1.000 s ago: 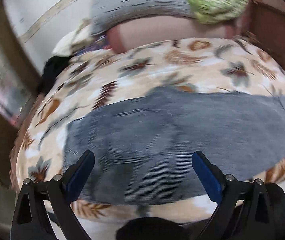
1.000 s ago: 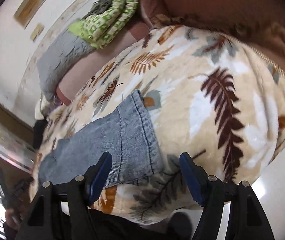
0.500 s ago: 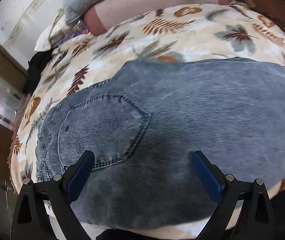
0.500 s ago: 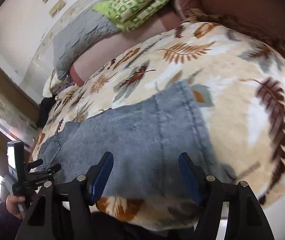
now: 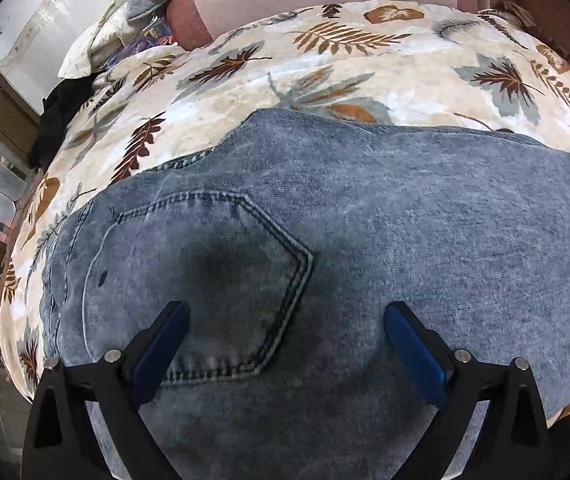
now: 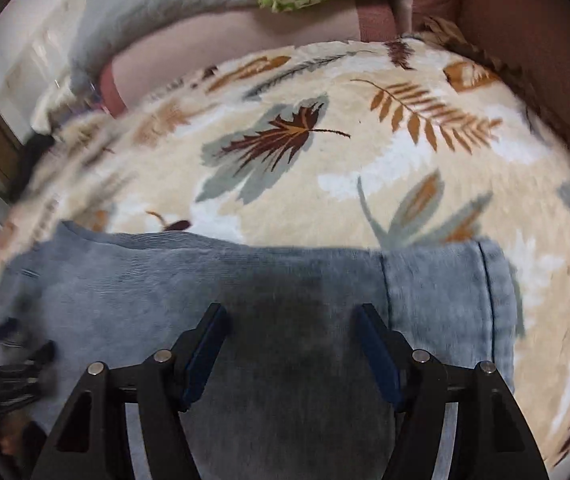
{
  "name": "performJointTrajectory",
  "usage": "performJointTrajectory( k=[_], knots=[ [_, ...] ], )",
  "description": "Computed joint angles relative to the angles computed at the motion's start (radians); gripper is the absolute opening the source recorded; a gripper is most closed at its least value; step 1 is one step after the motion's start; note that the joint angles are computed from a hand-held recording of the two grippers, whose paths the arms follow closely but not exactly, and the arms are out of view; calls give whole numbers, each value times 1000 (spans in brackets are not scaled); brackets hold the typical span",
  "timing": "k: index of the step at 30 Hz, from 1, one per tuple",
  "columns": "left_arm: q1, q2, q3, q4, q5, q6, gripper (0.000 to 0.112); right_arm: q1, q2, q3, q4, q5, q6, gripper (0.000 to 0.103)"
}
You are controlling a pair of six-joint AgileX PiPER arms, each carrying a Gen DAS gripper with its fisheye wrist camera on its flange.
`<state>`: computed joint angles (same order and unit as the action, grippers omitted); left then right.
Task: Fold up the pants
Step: 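Grasp the jeans leg hem with the right tool while the left tool presses the seat, then lift the held leg hem with the right tool and fold it over the back pockets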
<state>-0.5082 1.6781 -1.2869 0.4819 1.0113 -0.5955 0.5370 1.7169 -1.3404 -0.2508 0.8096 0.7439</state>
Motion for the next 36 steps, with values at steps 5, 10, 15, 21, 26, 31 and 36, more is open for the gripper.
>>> performJointTrajectory(
  k=[5, 10, 15, 21, 26, 31, 36],
  knots=[
    [13, 56, -58, 10, -6, 8, 103, -6, 65, -88, -43, 44, 15, 70],
    [-13, 20, -68, 21, 28, -7, 102, -83, -154, 117, 98, -127, -54, 70],
    [-102, -58, -67, -26, -7, 17, 102, -333, -474, 390, 527, -196, -392, 70],
    [-230, -26, -153, -40, -1, -36, 102, -750, -735, 596, 1014, 80, -863, 70],
    [-311, 108, -304, -51, 91, -57, 102, -1025, -785, 759, 1298, 281, -1122, 70],
    [-355, 193, -406, -15, 146, -74, 102, -1088, -780, 899, 1435, 341, -1236, 70],
    [-367, 277, -484, 11, 201, -54, 102, -1065, -745, 971, 1500, 285, -1295, 70]
  ],
)
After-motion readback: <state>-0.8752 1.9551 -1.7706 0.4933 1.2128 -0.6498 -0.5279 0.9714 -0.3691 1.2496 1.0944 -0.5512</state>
